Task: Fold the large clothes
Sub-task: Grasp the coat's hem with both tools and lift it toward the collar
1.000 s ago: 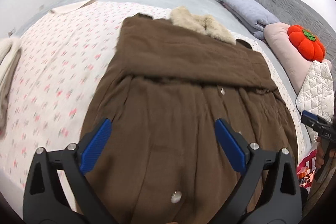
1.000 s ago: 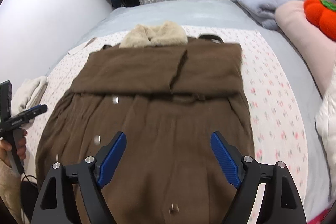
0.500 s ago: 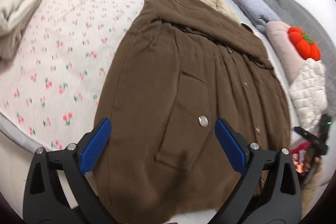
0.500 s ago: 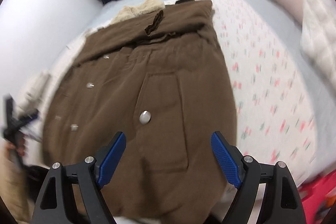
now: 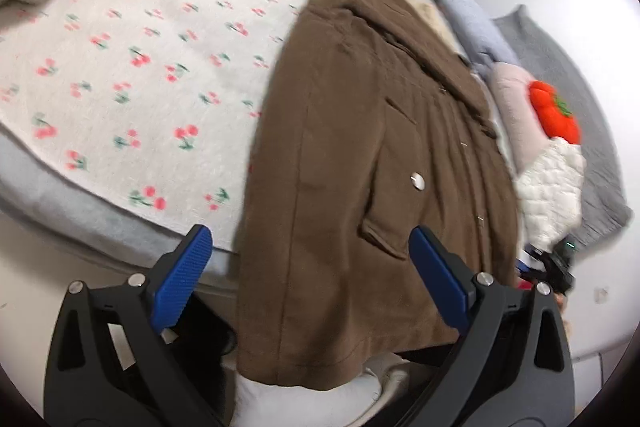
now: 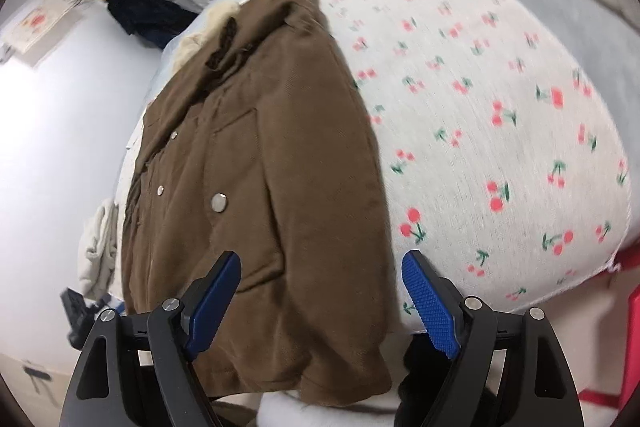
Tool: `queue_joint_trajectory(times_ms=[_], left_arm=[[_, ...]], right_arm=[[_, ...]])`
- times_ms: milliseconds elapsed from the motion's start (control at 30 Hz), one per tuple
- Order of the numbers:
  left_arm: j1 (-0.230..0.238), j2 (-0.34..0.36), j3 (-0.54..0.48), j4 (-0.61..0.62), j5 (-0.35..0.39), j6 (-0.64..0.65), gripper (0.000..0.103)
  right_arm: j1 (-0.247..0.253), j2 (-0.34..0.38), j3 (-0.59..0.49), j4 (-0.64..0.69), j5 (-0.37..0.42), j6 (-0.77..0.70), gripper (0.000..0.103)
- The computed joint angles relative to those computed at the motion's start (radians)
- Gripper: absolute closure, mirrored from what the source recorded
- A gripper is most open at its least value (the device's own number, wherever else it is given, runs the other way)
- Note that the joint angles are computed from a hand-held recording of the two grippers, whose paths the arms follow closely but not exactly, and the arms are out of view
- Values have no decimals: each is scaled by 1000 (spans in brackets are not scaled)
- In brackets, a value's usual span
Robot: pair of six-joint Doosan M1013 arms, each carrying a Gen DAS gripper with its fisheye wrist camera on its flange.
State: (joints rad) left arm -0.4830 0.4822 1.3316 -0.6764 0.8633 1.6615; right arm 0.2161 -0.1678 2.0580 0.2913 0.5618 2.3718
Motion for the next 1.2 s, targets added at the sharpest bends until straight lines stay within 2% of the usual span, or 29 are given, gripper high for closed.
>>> queue_joint_trajectory(times_ms=[67,200,300,400,500,600,633,667,700,733,767,800,867,933,1100,1200], left_arm=[[14,12,12,-125,21,90,5],[17,28,1,-161,60,135,5],[24,31,9,-210,92,162,6],[29,41,7,-225,149,162,13],[24,63,-16,-168,213,108,25],[19,81,-37,-147,269,90,35],[16,84,-42,-148,285,95,42],[15,87,-47,-152,299,104,47],[14,89,-49,-158,312,115,60],[9,82,-46,-157,308,123,68],[7,77,-42,-156,301,129,70],[8,66,-33,-176,288,142,76],[14,48,-8,-248,266,179,81],[20,24,14,-300,230,213,85],[44,-10,34,-470,173,300,87],[50,-16,16,-568,136,359,88]], right_arm=[[-15,-6,17,67,-25,-48,18],[-38,-11,42,188,-67,-148,18],[-33,-17,57,221,-95,-171,18],[-28,-23,65,256,-90,-211,19],[-25,-24,70,313,-74,-262,22],[-50,-10,83,520,18,-439,37],[-57,2,82,569,54,-474,41],[-57,12,76,566,73,-477,46],[-52,17,67,533,83,-459,50],[-48,20,61,519,90,-460,65],[-46,21,56,513,94,-468,79],[-44,21,53,521,93,-485,85],[-37,0,61,555,63,-536,90],[-19,-28,65,534,25,-543,91],[13,-99,95,609,-142,-601,93],[29,-127,90,682,-256,-708,94]])
